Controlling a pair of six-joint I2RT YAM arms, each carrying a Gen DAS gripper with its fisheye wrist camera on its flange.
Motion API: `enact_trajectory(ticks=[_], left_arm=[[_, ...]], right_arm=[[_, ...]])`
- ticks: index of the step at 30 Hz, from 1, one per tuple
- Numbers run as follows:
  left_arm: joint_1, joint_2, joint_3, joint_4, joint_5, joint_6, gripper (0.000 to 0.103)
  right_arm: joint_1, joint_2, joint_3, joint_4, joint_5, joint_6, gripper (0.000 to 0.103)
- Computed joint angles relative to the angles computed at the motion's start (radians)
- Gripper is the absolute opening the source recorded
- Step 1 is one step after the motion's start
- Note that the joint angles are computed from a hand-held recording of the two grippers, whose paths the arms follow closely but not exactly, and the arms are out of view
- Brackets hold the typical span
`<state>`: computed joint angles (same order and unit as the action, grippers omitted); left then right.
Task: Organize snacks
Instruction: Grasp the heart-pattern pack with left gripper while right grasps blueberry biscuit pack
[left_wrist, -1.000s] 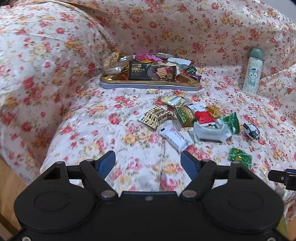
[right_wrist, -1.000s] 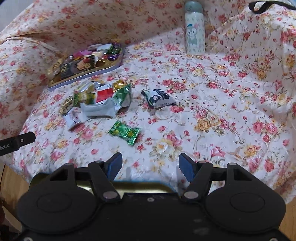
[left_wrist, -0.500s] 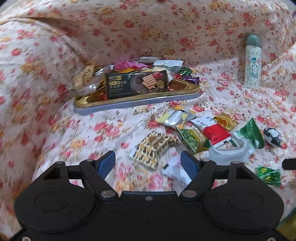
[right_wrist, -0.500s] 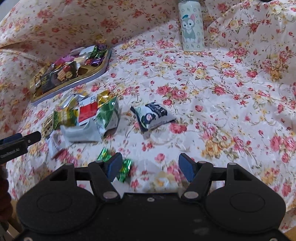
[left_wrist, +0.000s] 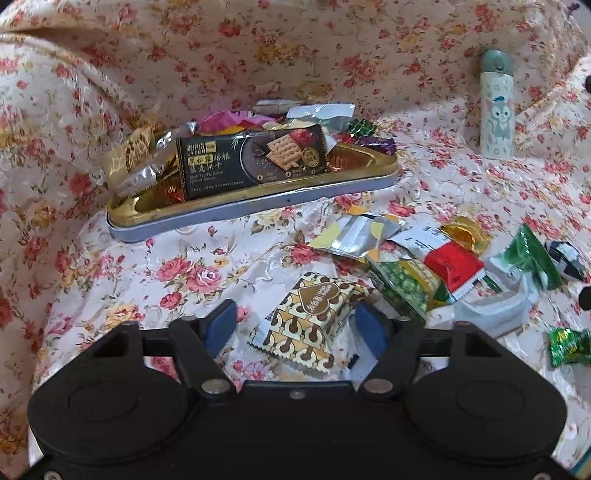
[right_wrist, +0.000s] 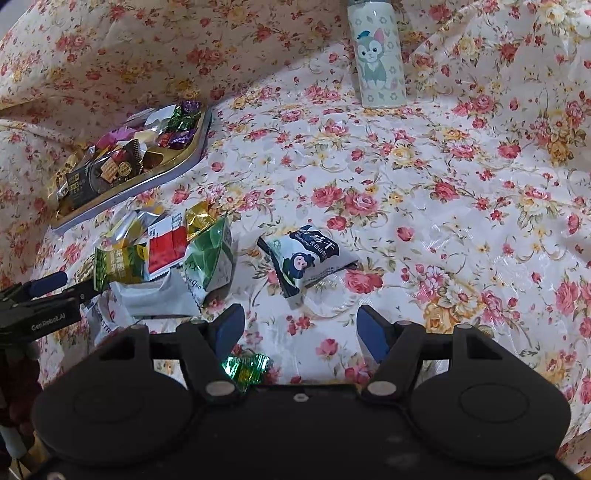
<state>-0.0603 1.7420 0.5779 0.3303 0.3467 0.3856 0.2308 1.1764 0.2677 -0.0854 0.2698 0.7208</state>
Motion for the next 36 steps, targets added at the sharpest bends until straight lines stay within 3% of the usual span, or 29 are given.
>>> enact_trajectory(ticks=[7, 15, 24, 33, 36], left_arm=[[-0.022, 0.052, 0.003, 0.081, 0.017, -0.045, 0.058], [0.006, 0.084, -0.002, 0.144, 0.076, -0.076, 0.058], [-0.004, 0.082, -0.028, 0.189, 0.058, -0.071, 0.058], [-0.013, 0.083, -0.039, 0.211, 0.040, -0.069, 0.059], [-0.013, 0.084, -0.039, 0.212, 0.040, -0.069, 0.059]], right_arm=[[-0.010, 0.032, 0.005, 0.028, 0.014, 0.026, 0.070], [-0.029, 0.071, 0.015, 0.056, 0.038, 0.061, 0.065], [-0.094, 0.180, 0.056, 0.138, -0.022, 0.068, 0.065], [-0.149, 0.360, 0.143, 0.311, -0.084, -0.130, 0.065], [-0.146, 0.387, 0.141, 0.358, -0.061, -0.152, 0.065]])
